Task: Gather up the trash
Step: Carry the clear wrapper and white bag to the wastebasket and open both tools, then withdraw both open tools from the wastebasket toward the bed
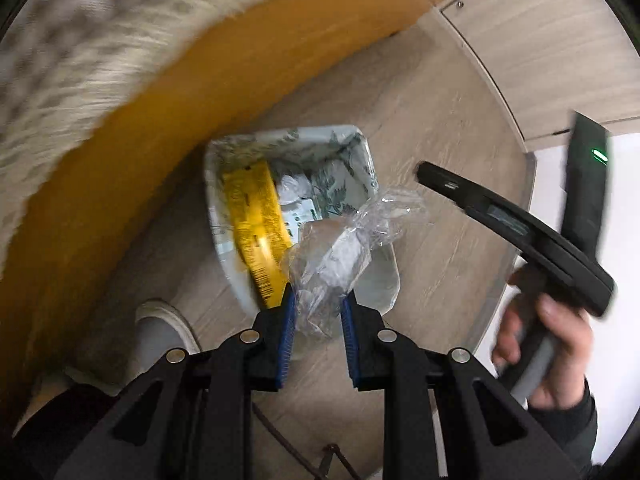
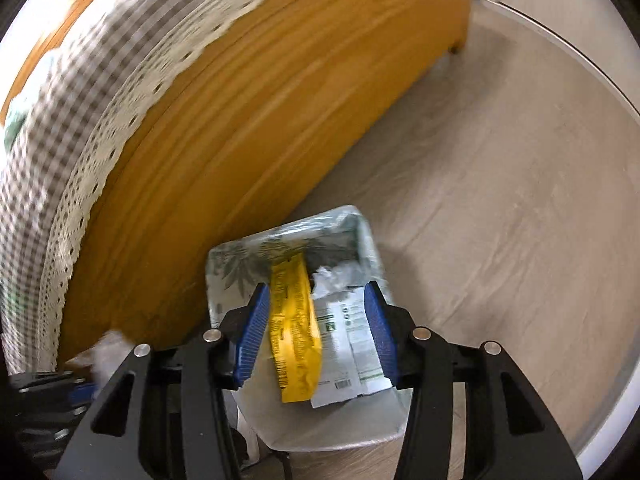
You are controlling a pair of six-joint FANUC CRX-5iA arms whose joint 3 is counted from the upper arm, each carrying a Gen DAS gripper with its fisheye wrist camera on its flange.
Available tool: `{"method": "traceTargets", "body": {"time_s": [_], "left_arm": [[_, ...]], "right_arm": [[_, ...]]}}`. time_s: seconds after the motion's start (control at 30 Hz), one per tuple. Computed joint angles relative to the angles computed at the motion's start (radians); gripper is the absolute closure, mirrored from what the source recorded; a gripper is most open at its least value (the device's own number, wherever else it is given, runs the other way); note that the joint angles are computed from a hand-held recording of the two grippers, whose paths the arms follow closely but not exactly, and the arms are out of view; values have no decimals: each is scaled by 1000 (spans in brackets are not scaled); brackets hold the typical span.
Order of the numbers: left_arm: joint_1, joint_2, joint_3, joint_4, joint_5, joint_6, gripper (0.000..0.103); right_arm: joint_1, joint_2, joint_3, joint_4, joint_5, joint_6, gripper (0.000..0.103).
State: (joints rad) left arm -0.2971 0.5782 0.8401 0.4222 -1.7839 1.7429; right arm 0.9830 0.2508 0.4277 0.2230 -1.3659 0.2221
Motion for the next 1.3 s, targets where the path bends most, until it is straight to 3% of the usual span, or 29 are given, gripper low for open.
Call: {"method": "traceTargets", "body": {"time_s": [0.07,0.1,0.13,0.17,0.23,0.3,0.47,0.57,0.9,1.0,1.2,1.3], "left_arm": [[-22,37,45,-12,-10,19,79],[-41,67,98,-38,-5,35,70],[-51,85,132,-59,7,39,36],[-58,90,143,-69,32,32,11],[-62,90,147,-91,89,1,10],[-59,103,172,-117,77,31,10],[-14,9,-3,-78,137,158,10],[-11,-14,-10,-88,119,156,10],[-40,-100,-15,-138,109,40,10],[-25,-136,-55,-112,120,37,10],[13,-219,-116,-97,140,12,10],[49,-271,-153,-67,181,-10,10]], "right_arm": [[12,-32,-42,24,-2,-34,56],[22,-51,-66,33,-10,-55,56],[26,-60,-74,34,-18,-67,56],[34,-70,-82,34,-27,-84,56],[46,-89,-103,26,-35,-104,56],[58,-97,-120,18,-38,-113,56],[87,-61,-88,-18,-79,-76,56],[94,-49,-70,-43,-80,-78,56],[137,71,123,-42,-283,34,51],[156,101,185,-18,-339,43,43],[189,182,335,24,-441,72,43],[204,259,477,72,-523,125,40]]}}
